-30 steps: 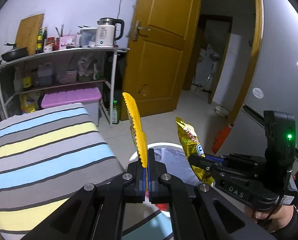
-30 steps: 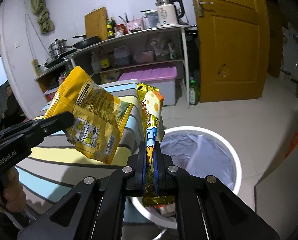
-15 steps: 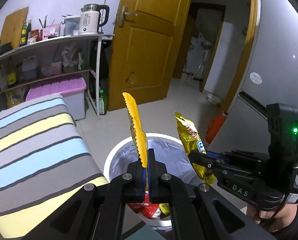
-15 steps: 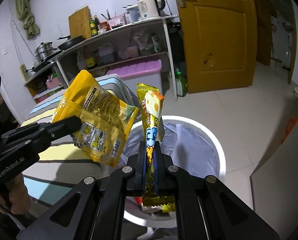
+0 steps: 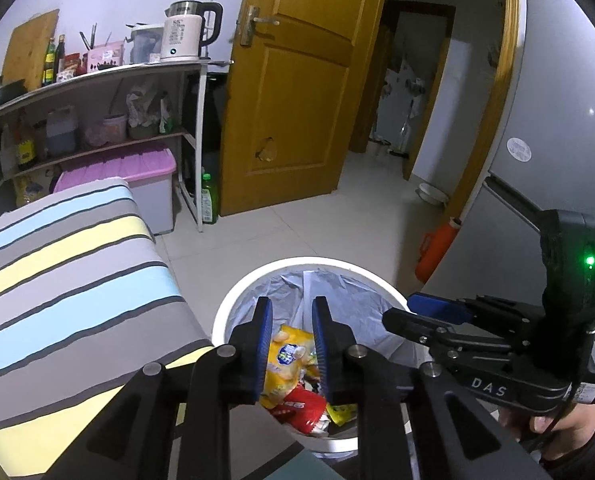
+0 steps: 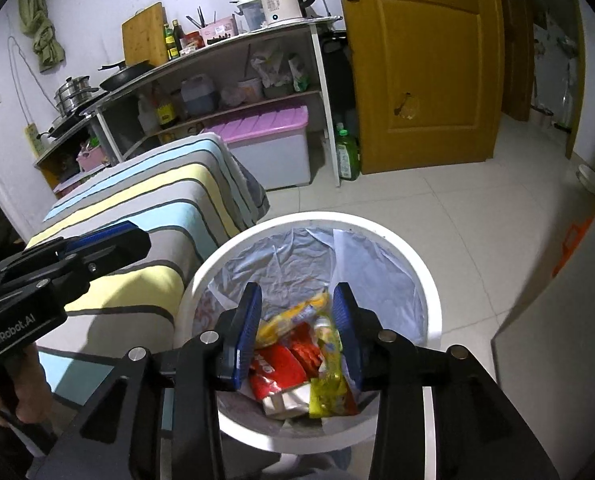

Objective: Collect trash

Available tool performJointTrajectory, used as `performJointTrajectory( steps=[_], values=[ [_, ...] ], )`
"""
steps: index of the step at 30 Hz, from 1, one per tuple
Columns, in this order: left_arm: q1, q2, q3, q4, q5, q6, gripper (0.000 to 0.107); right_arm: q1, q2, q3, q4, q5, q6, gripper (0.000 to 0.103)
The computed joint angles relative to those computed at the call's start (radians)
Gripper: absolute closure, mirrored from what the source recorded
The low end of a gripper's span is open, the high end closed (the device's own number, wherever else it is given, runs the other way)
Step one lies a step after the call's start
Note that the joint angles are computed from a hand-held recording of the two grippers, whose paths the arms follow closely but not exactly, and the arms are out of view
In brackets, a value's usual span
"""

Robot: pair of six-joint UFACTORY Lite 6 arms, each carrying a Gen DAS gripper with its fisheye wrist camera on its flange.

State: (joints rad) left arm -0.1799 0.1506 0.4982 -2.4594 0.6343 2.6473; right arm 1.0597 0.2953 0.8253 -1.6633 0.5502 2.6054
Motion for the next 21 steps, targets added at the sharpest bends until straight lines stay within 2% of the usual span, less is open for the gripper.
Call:
performJointTrajectory(
  steps=[11,21],
  values=[
    [0.168,-0.200,-0.149,0.145,0.022,-0.084,0.087,0.106,-0.017,0.067,0.120,0.075,-0.115,0.064],
    [0.457,-0.417,-0.272,0.478,0.078,-0.268,0.087,0.218,0.040,0.202,0.217,0.142,-0.226,0.064]
  ],
)
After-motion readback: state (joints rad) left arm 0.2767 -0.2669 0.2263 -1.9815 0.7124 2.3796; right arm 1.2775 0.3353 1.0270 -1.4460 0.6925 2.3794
